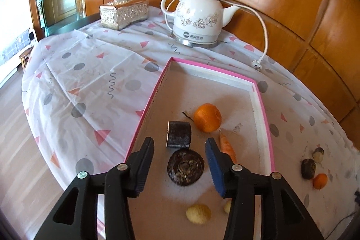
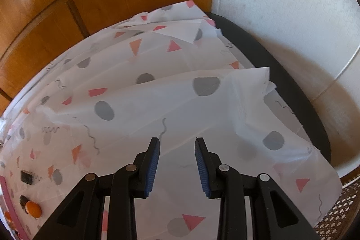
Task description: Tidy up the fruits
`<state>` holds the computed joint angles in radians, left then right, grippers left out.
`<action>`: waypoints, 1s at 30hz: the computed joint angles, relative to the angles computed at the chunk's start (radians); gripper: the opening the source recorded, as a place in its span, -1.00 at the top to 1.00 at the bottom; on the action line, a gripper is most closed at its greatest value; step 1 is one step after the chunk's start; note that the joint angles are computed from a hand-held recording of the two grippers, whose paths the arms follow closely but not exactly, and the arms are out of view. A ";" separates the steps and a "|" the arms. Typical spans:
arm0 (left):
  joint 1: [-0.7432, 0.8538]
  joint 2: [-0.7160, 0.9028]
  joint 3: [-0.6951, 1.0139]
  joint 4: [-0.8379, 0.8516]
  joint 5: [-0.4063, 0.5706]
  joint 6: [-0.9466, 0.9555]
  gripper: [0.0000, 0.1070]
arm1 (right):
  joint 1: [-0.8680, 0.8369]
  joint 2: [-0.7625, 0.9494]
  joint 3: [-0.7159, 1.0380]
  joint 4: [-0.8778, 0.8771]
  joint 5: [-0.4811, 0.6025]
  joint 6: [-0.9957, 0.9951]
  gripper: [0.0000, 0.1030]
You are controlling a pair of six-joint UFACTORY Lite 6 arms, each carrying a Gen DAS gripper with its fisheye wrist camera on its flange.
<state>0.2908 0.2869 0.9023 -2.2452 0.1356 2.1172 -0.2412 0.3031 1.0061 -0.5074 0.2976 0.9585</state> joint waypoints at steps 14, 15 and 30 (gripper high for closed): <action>0.028 -0.187 -0.192 -0.036 0.036 0.117 0.03 | 0.135 0.005 0.010 0.084 -0.071 -0.206 0.37; 0.031 -0.191 -0.197 -0.030 0.038 0.115 0.03 | 0.145 0.009 0.012 0.086 -0.076 -0.219 0.37; 0.077 -0.250 -0.297 -0.025 0.072 0.169 0.02 | 0.290 0.048 0.048 0.657 -0.133 -0.926 0.37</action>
<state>0.3676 0.0373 0.6054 -2.2706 0.2072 2.2860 0.0493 0.3511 1.0544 0.1492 0.1648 0.0320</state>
